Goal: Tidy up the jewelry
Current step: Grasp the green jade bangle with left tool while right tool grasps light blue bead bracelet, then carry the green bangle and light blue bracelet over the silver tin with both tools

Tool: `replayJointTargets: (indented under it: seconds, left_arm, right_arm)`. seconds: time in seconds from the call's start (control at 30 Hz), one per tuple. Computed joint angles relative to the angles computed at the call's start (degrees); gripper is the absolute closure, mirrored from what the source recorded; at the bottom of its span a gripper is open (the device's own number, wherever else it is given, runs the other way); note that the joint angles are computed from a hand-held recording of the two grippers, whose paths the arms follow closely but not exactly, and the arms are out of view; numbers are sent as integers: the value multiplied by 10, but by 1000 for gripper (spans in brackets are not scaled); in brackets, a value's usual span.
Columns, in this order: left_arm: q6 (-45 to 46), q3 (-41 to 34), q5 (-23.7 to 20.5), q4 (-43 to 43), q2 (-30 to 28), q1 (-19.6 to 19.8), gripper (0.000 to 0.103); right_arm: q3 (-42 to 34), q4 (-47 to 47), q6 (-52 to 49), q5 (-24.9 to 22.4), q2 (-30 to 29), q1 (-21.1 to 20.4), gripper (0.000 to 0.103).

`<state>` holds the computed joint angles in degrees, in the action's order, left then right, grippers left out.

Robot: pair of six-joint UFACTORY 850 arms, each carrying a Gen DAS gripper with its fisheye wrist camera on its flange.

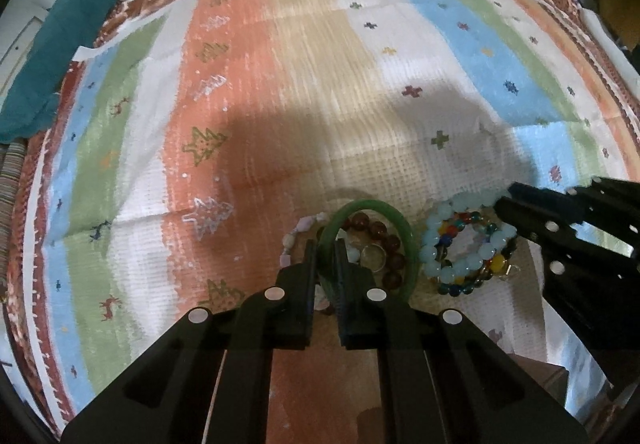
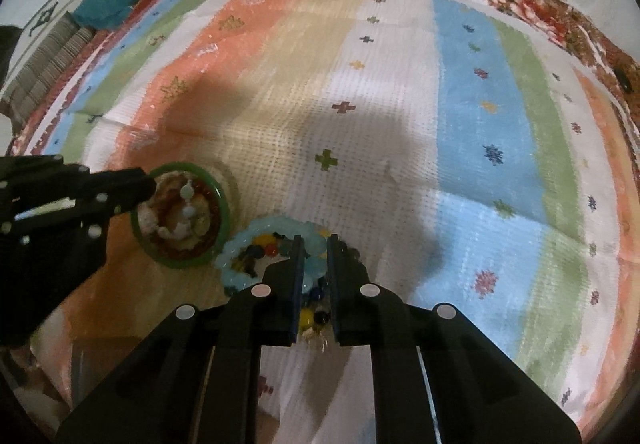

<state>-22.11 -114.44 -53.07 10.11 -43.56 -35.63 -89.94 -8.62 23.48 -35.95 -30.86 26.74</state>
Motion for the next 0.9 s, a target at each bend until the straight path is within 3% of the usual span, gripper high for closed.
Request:
replayJointTargets:
  seconds: [0.9]
  left_arm:
    - [-71, 115, 78, 30, 117, -22, 95]
  right_arm:
    - [105, -117, 151, 55, 126, 34, 91]
